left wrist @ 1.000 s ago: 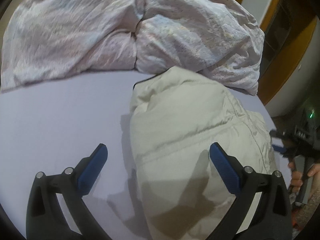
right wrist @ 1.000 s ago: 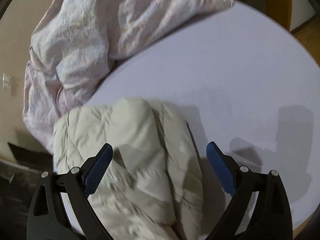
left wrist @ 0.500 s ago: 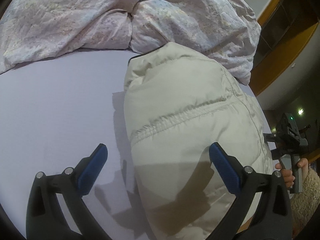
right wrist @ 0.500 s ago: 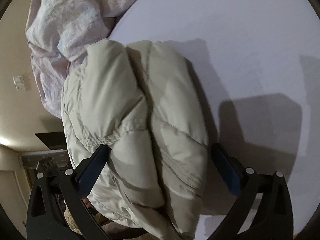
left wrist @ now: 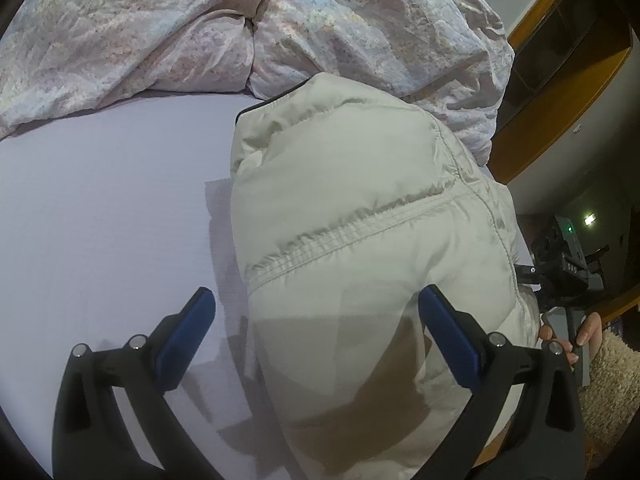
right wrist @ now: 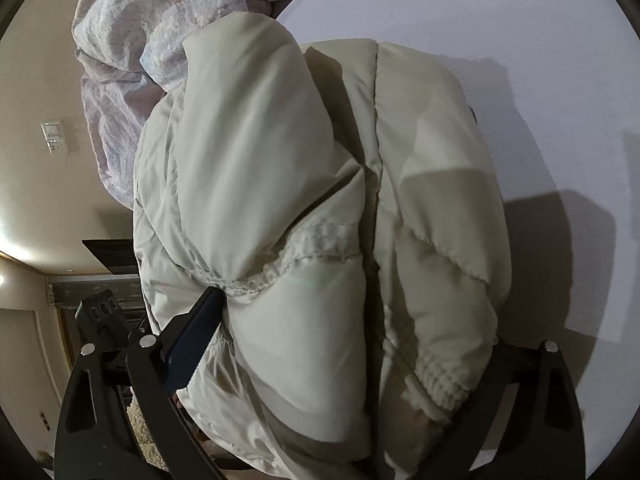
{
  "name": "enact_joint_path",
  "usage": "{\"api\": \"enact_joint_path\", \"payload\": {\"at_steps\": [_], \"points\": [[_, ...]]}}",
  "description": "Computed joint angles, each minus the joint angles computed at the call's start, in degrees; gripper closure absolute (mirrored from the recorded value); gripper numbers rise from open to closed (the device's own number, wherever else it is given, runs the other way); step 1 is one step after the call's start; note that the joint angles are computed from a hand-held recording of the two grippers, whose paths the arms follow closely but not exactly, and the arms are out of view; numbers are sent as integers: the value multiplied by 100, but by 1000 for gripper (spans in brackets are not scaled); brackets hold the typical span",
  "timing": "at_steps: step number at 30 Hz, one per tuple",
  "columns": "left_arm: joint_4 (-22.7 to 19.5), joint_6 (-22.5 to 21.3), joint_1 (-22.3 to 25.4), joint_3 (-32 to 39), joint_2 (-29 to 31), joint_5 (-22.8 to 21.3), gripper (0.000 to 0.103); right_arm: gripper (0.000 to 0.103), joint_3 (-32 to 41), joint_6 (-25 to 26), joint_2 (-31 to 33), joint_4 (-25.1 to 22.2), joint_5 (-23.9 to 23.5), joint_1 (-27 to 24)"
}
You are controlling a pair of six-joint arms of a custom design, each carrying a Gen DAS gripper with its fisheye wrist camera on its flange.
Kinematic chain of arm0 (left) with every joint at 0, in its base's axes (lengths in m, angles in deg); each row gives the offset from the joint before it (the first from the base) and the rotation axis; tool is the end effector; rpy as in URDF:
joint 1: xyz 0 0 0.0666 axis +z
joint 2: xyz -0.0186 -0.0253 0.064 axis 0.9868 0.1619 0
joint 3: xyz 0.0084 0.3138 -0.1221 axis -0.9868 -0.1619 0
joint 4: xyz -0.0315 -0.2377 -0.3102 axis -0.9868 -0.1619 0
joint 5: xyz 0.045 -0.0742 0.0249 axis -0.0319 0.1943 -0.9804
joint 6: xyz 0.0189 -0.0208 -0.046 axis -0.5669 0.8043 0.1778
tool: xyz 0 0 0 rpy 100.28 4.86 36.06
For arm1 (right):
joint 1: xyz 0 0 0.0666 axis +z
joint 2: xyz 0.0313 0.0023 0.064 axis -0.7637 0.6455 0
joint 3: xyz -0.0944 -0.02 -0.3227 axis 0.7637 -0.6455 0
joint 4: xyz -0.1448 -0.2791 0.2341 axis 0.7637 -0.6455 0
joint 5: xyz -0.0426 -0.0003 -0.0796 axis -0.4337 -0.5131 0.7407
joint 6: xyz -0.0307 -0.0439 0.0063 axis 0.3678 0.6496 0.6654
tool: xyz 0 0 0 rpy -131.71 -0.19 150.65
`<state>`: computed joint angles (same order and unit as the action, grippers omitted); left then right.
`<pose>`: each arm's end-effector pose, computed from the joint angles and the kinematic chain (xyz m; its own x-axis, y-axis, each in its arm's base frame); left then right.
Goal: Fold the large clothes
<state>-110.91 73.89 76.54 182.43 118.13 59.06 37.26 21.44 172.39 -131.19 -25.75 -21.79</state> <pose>0.4907 -0.0559 0.4443 -0.8021 0.1489 -0.5784 0.4431 0.7977 -0.4092 0.4494 0.2509 0.4357 -0.8578 0.4884 -0.1602 0.2291 0.6422 0.7315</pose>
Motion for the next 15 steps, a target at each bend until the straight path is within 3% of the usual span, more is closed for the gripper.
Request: {"api": "enact_joint_path", "payload": {"at_steps": [6,10,15], "points": [[-192,156,82,171,232,408,2,6,-269,-16,-191,95,-5,-10],[-559,476,157,354,595,1150,2,6,-411,-74,-276,211,-41,-22],[-412,852,166,207,683,1565,2,6,-589,-163,-346,441,-142,-55]]}}
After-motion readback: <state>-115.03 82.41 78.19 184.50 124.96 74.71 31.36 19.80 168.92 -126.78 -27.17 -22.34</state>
